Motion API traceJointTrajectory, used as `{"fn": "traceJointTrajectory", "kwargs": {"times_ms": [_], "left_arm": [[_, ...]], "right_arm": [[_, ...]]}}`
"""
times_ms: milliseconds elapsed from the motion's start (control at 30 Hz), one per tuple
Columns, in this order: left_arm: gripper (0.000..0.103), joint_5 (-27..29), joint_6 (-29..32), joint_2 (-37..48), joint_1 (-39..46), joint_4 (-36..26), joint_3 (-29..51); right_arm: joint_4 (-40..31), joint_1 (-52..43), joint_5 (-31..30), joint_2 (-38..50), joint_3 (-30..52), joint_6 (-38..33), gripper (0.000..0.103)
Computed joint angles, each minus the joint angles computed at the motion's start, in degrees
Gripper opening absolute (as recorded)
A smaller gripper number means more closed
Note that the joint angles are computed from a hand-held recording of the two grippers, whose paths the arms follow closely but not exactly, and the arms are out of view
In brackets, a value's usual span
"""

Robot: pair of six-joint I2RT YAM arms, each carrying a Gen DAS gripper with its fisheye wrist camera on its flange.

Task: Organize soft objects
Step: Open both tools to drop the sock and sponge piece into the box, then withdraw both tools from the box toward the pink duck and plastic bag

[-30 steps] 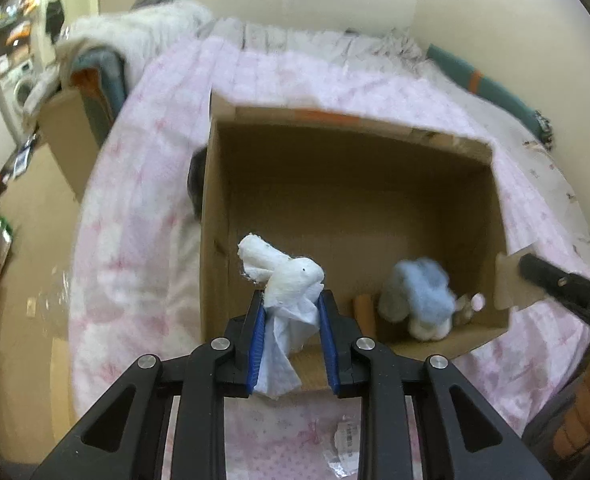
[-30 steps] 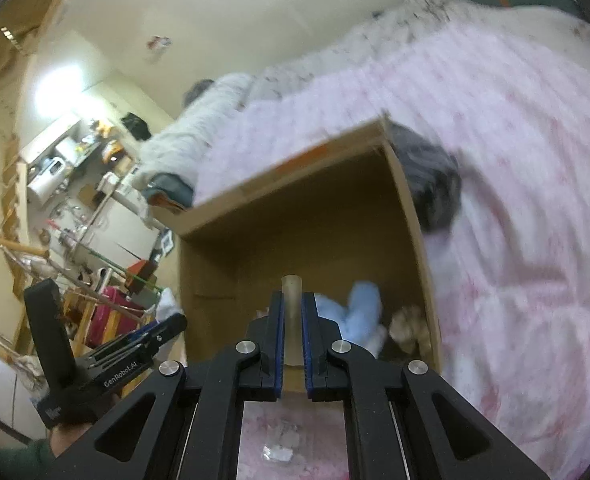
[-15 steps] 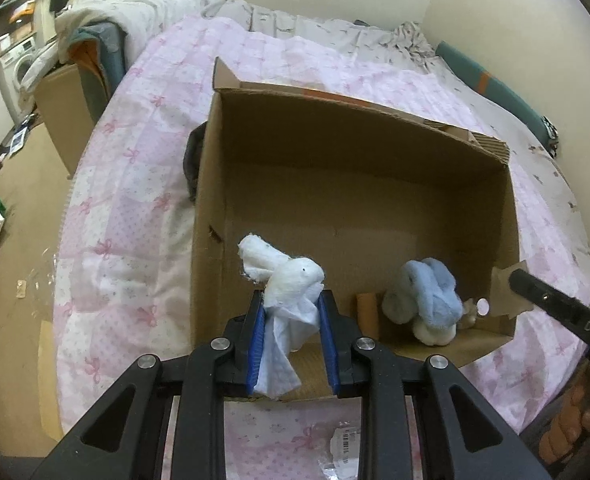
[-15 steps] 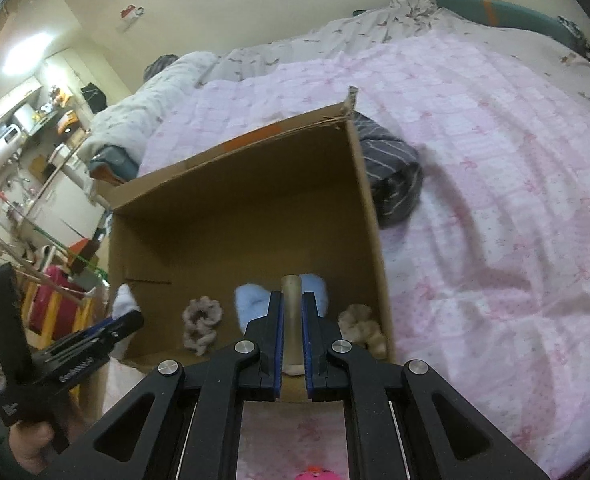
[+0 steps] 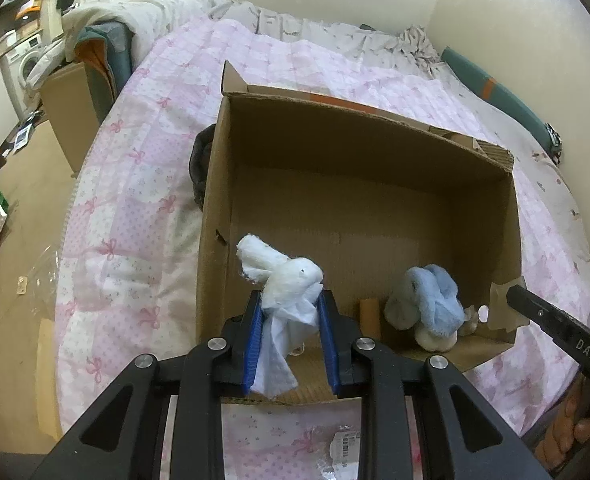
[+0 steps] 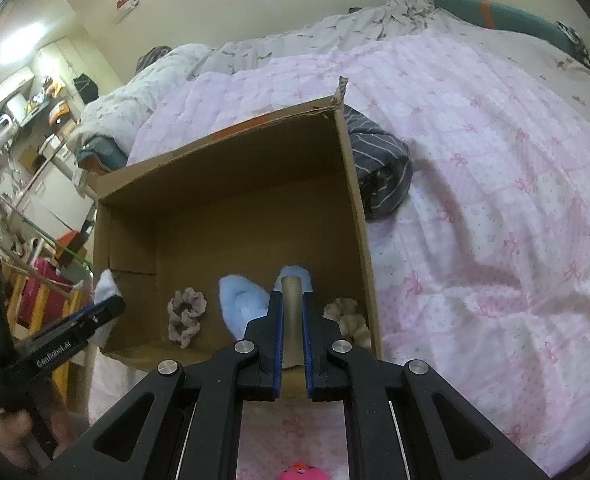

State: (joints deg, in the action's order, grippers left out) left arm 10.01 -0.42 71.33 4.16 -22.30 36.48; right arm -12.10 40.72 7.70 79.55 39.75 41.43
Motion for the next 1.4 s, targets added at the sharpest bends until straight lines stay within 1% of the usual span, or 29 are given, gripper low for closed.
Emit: {"fn": "traceJointTrajectory", "kwargs": {"times_ms": [67, 133, 233, 300, 367, 400, 433, 567, 833, 867, 900, 933, 967, 1033, 1067, 1100, 1133, 1167, 1200, 1267, 1400], "left_arm": [[0.025, -0.74, 0.09, -0.08, -0.47, -0.07, -0.12], [0.026, -0.99, 0.21, -0.40, -0.74, -0.04, -0.39], [0.026, -0.04, 0.35, -1.44, -0.70, 0.13, -0.87], [0.029, -0.36, 0.61, -1.56, -0.95, 0.19, -0.89], [0.043, -1.40, 0.21, -1.75, -1.30, 0.53, -1.15], [0.047, -1.76, -0.08, -1.85, -1.46, 0.58, -1.19], [0.053, -2.11, -0.34, -1.96, -1.42, 0.73, -1.27], [0.061, -1.49, -0.68, -1.80, -0.85, 0.59, -1.12], [0.062, -2.35, -0.96, -1.62, -1.35, 0.12, -0.96], [0.062, -2.57, -0.87, -1.57, -1.39, 0.24, -0.97], [0.062, -2.89, -0.89, -1.70, -1.54, 0.20, -0.98], [0.062, -3.20, -0.88, -1.63, -1.61, 0.23, -0.94], [0.062, -3.41, -0.99, -1.59, -1.69, 0.13, -0.83], [0.062, -3.49, -1.22, -1.54, -1.56, -0.02, -0.65], [0.062, -3.42, -1.34, -1.57, -1.43, -0.07, -0.58], [0.062, -3.39, -1.40, -1.71, -1.33, -0.05, -0.61], [0.062, -3.43, -1.46, -1.83, -1.27, 0.04, -0.67], [0.062, -3.49, -1.49, -1.81, -1.21, 0.09, -0.62], [0.062, -3.59, -1.60, -1.83, -1.19, 0.17, -0.65], [0.063, -3.61, -1.70, -1.90, -1.15, 0.36, -0.81], [0.063, -3.94, -1.46, -2.08, -1.23, 0.25, -0.83]], "right_arm": [[-0.06, 0.16, 0.07, 0.36, 0.08, -0.03, 0.010], [-0.14, 0.23, 0.30, 0.54, 0.13, -0.10, 0.010], [-0.45, 0.31, 0.57, 0.81, 0.41, -0.20, 0.010], [-0.68, 0.54, 0.60, 1.20, 0.75, -0.33, 0.010], [-0.68, 0.66, 0.32, 1.40, 0.80, -0.28, 0.010], [-0.59, 0.75, 0.42, 1.70, 0.93, -0.27, 0.010], [-0.64, 0.71, 0.49, 1.79, 1.02, -0.38, 0.010], [-0.65, 0.74, 0.52, 1.80, 1.05, -0.22, 0.010], [-0.47, 0.43, 0.28, 1.58, 1.03, 0.04, 0.011], [-0.33, 0.30, 0.21, 1.46, 1.01, 0.04, 0.013], [-0.25, 0.32, 0.37, 1.34, 1.03, 0.12, 0.015], [-0.27, 0.26, 0.73, 1.20, 0.99, 0.26, 0.023], [-0.17, 0.30, 1.16, 1.01, 0.74, 0.76, 0.028], [1.11, -0.09, 0.45, -0.22, -0.10, 1.47, 0.028], [1.68, -0.09, 0.50, -0.93, -0.39, 1.42, 0.033], [1.79, 0.26, 1.48, -1.49, -0.48, 1.47, 0.041], [2.05, 0.65, 2.47, -2.09, -0.67, 1.69, 0.071], [3.03, 0.89, 3.15, -2.87, -1.35, 2.02, 0.091], [4.31, 1.33, 4.33, -3.98, -2.25, 2.60, 0.093], [4.43, 1.52, 5.26, -4.65, -2.41, 2.80, 0.094], [4.19, 0.16, 3.51, -3.77, -2.42, 3.78, 0.094]]}}
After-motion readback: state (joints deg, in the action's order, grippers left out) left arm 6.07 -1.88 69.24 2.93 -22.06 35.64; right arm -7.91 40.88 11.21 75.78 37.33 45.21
